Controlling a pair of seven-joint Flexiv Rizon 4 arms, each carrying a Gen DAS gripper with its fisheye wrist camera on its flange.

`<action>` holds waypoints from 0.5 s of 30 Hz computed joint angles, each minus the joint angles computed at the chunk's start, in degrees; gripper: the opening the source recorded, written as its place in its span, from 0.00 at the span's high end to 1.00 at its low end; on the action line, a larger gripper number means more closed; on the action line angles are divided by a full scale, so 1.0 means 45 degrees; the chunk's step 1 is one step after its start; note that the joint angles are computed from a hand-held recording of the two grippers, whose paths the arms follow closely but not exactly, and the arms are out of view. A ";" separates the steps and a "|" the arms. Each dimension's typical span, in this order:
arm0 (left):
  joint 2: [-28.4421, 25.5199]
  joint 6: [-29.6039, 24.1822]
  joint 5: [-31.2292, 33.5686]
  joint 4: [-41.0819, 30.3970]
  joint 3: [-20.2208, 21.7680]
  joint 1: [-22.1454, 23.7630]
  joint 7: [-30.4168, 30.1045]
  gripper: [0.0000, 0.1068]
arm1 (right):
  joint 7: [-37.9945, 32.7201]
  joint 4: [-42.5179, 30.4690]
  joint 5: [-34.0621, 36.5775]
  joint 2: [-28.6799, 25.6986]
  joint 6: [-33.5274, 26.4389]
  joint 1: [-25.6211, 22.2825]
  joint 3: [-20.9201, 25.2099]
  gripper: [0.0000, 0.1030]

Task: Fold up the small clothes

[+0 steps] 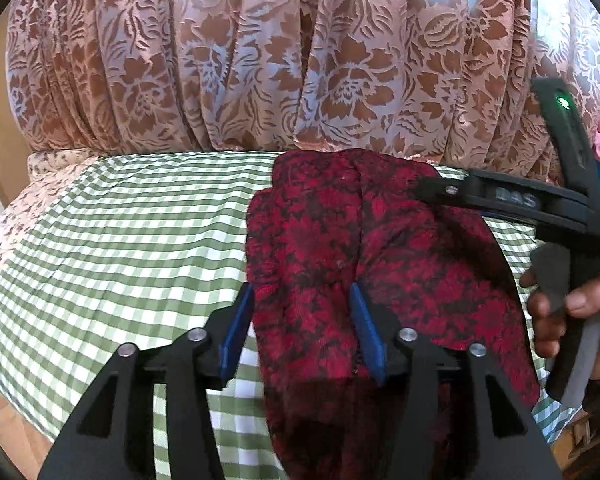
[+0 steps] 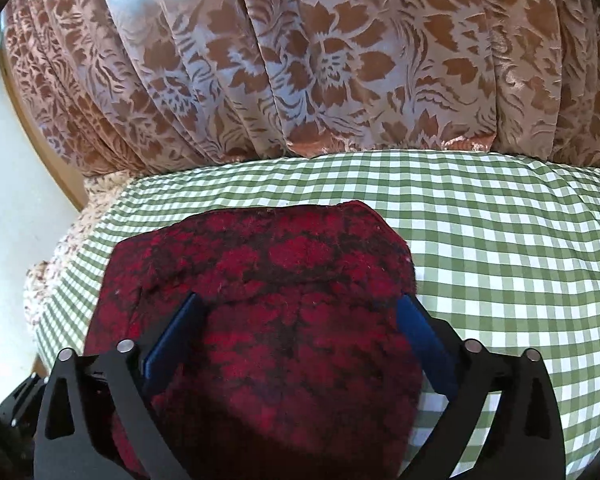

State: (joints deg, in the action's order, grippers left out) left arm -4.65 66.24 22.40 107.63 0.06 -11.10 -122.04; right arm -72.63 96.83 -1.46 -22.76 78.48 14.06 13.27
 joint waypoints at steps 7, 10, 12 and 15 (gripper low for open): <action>0.0260 -0.0372 0.0327 0.0138 -0.0067 0.0002 -0.0263 0.39 | -0.2449 0.0538 0.2728 0.0605 0.0238 -0.1872 0.2047 0.04; 0.0248 -0.0291 -0.0124 0.0323 -0.0103 0.0103 0.0026 0.30 | -0.4385 0.0265 0.4881 0.0675 -0.0572 -0.3104 0.3298 0.03; 0.0252 0.0091 -0.0699 0.0627 -0.0095 0.0200 0.0361 0.23 | -0.5638 0.0025 0.6475 0.0685 -0.1506 -0.3989 0.4007 0.03; 0.0171 0.1450 -0.4638 0.1922 -0.0439 0.0562 0.3359 0.13 | -0.7098 -0.0449 0.8676 0.0499 -0.3137 -0.5095 0.4654 0.03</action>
State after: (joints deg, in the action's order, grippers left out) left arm -3.88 72.76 1.53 116.28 -1.91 -8.57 -106.93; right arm -104.57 94.81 37.58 -20.51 64.36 -8.86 34.21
